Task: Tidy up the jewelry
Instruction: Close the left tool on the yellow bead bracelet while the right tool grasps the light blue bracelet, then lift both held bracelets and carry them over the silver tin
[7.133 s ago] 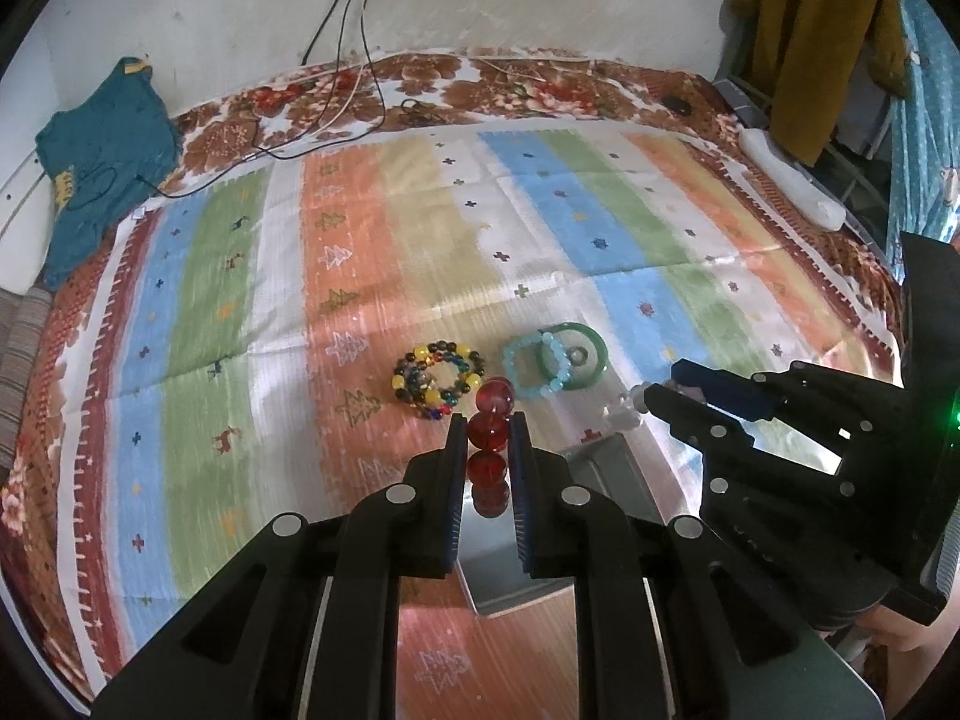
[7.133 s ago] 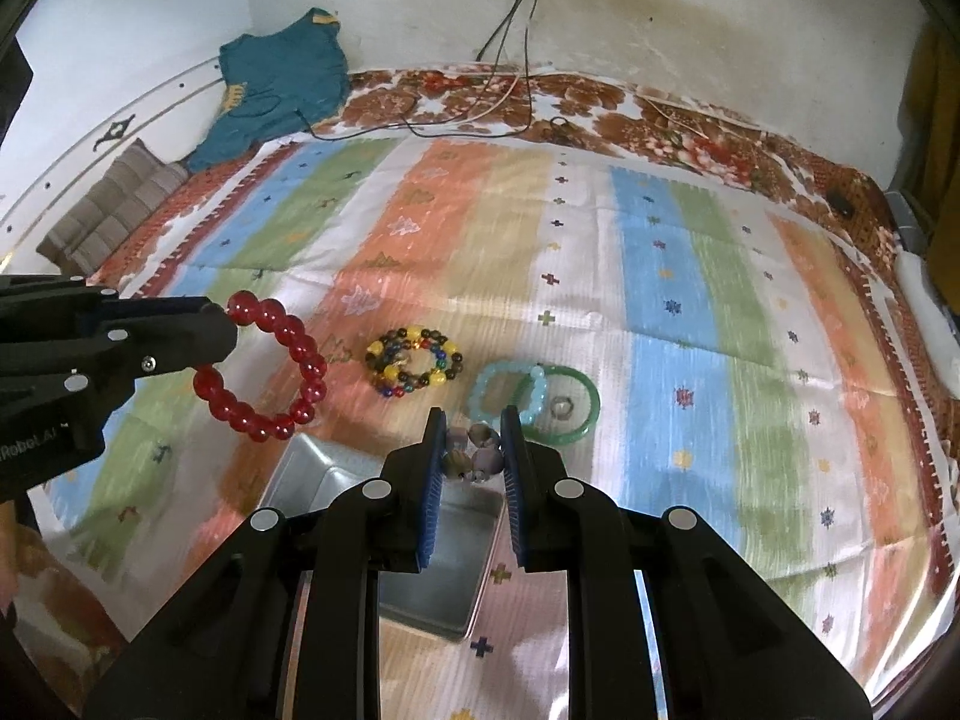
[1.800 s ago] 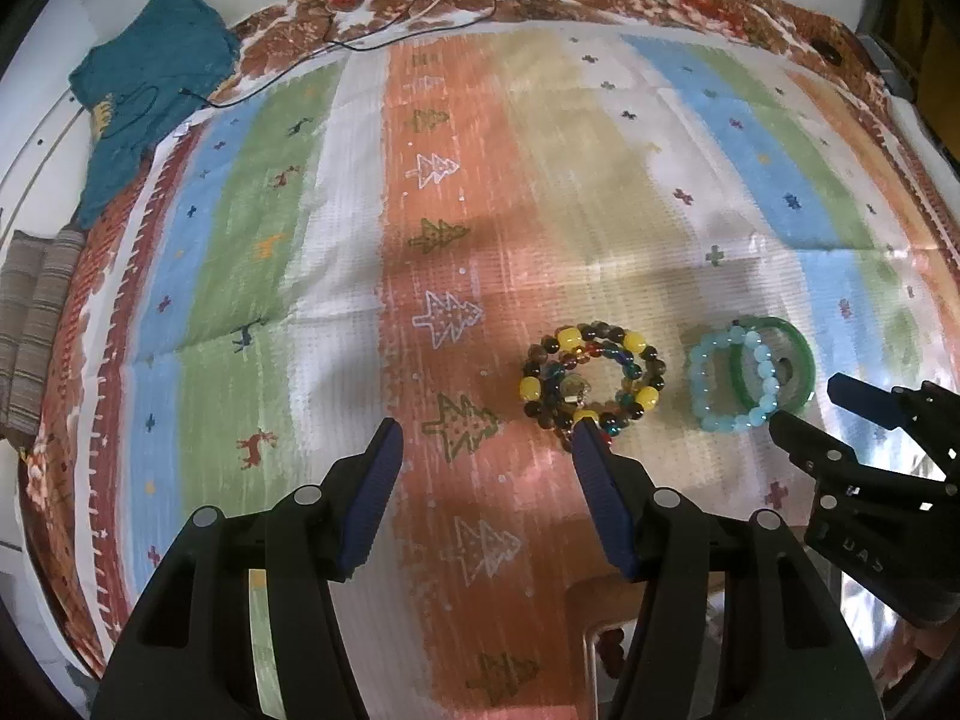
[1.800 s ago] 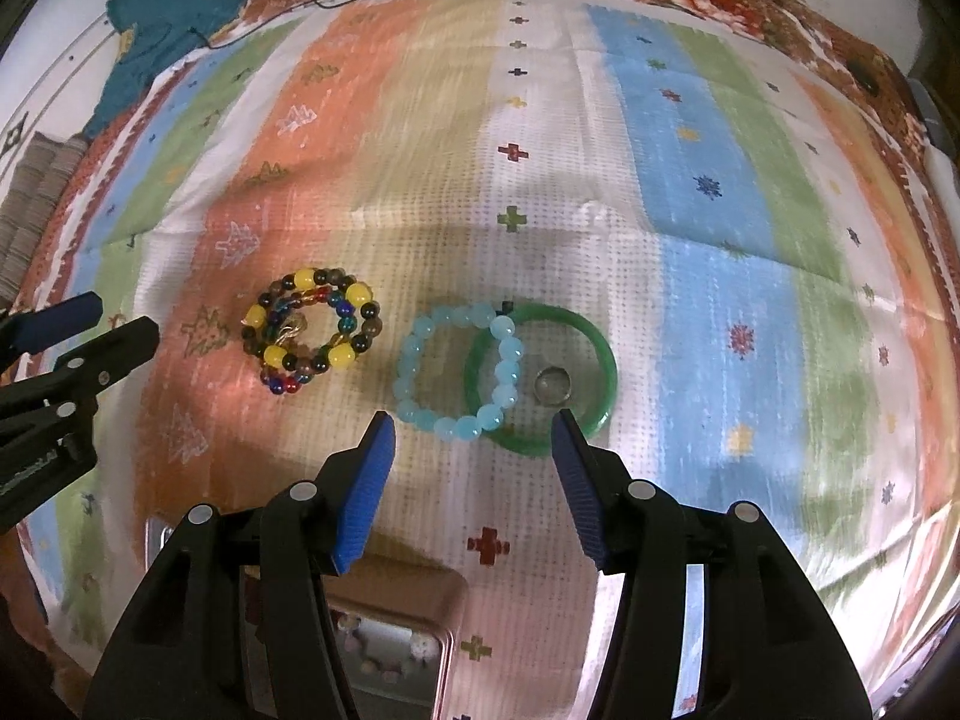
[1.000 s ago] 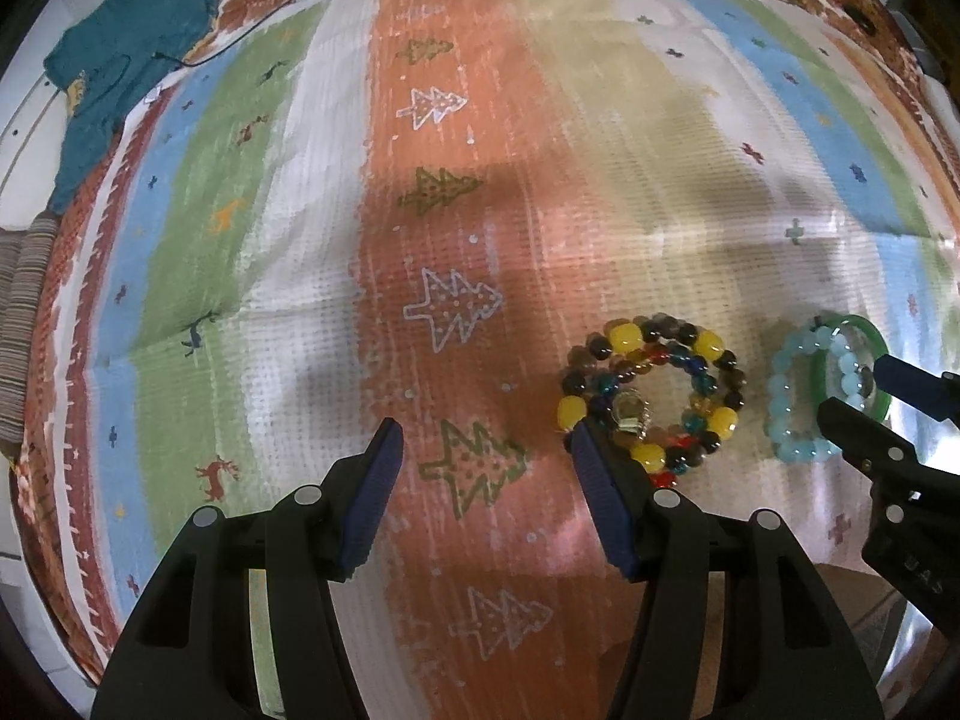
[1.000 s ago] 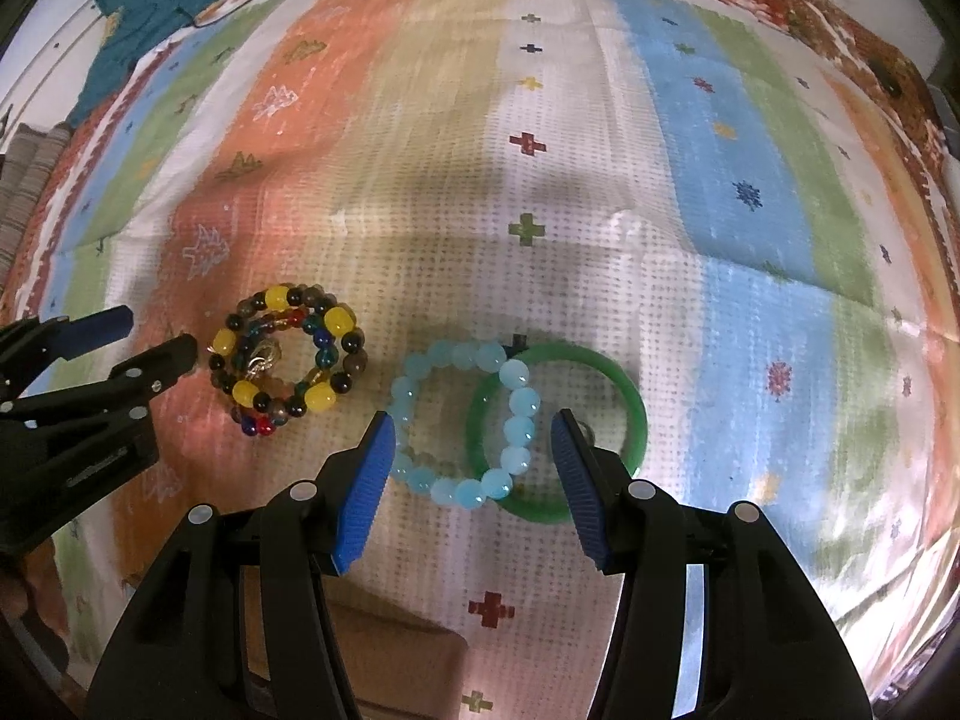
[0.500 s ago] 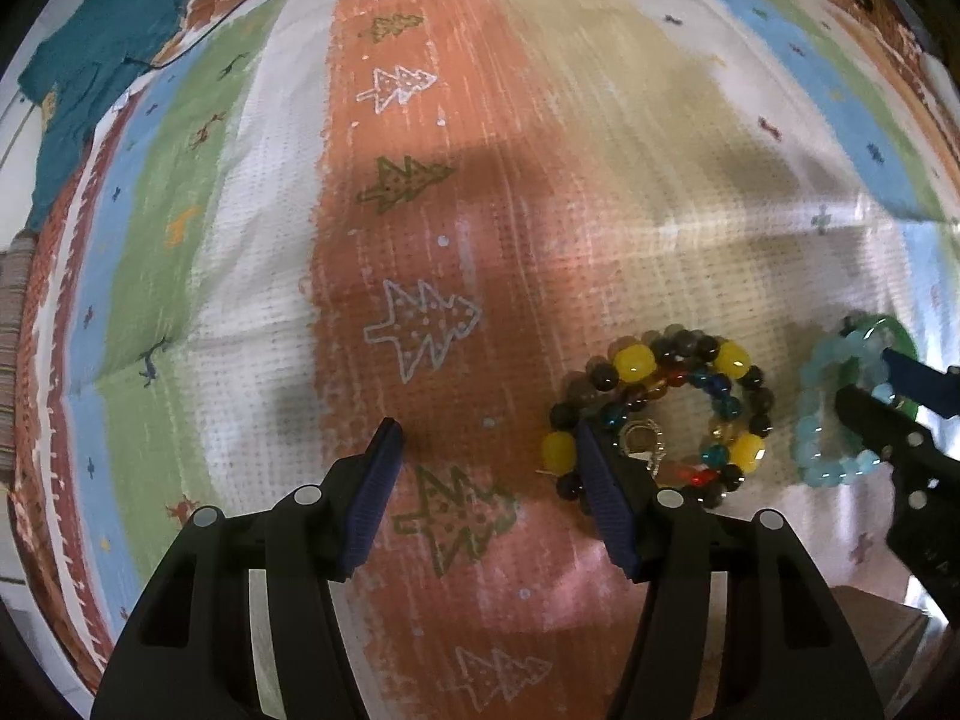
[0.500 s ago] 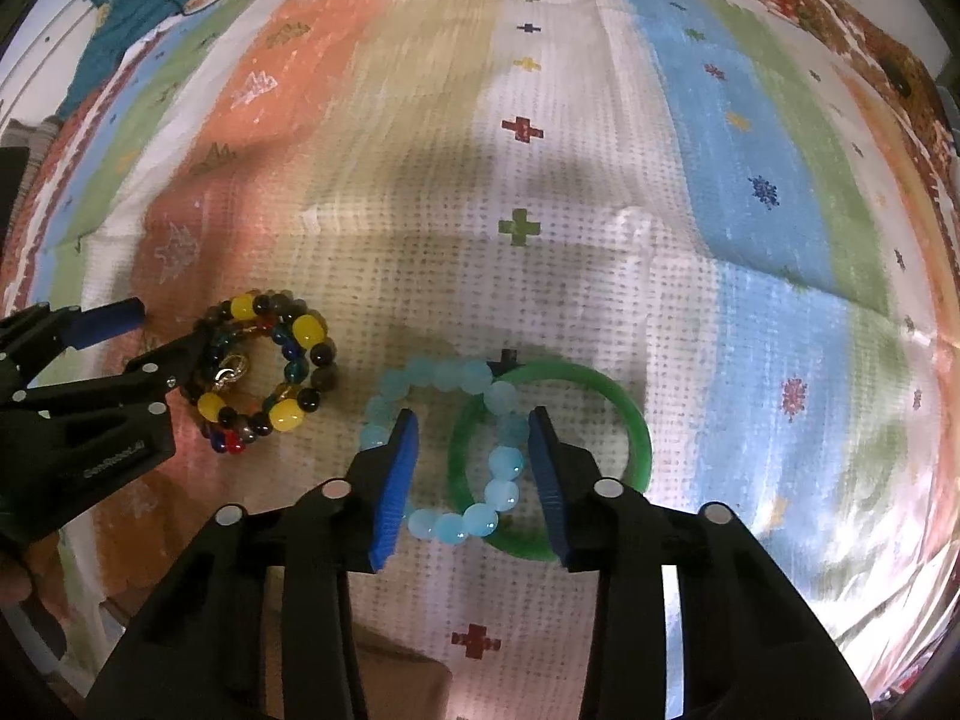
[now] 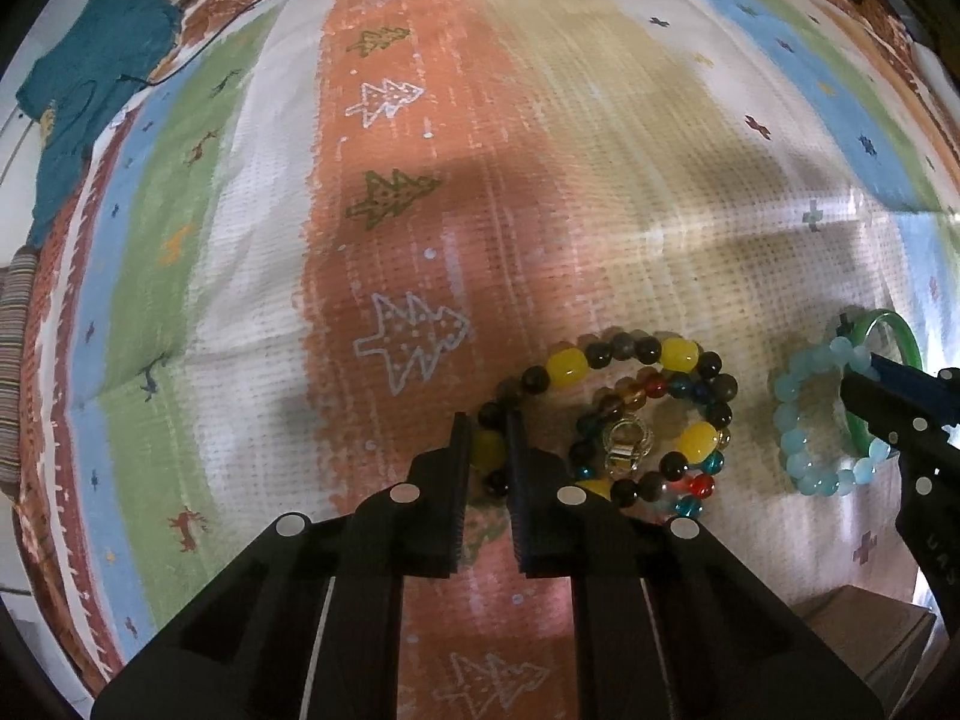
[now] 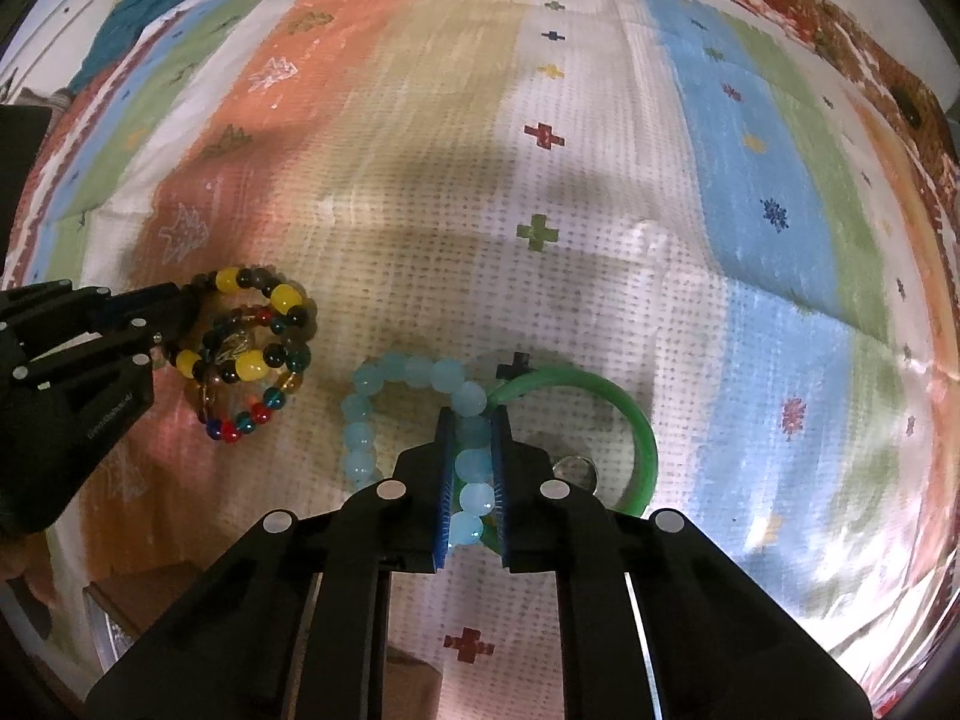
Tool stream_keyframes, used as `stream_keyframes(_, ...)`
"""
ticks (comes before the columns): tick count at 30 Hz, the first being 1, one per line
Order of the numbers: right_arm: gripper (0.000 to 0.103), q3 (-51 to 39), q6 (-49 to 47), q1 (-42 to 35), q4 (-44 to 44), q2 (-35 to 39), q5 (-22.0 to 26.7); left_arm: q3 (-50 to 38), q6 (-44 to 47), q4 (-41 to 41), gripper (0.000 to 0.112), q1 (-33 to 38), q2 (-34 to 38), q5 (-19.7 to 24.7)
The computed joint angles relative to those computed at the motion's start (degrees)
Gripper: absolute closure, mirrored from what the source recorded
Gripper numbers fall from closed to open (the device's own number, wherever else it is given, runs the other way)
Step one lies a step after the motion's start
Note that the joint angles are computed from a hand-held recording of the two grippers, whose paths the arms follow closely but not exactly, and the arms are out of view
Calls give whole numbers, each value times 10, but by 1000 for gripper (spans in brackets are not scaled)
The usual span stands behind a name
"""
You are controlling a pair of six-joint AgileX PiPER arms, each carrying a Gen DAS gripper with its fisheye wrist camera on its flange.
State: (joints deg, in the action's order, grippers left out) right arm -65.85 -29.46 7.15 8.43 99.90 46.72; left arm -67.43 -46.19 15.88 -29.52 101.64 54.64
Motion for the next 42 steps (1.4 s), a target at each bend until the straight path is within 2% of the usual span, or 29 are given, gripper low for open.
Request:
stream_keyframes(8, 91, 33, -43, -34, 32, -61, -3, -5, -40, 18, 101, -34, -53, 29)
stream_keyframes(17, 91, 43, -69, -49, 57, -94, 4, -18, -72, 36, 101, -77, -101, 51)
stream_keyframes(30, 91, 70, -108, -73, 93, -158, 19, -31, -105, 51, 101, -127, -145, 81)
stream_keyframes(42, 91, 100, -210, -127, 188, -227, 45, -28, -175, 93, 101, -186, -198, 106)
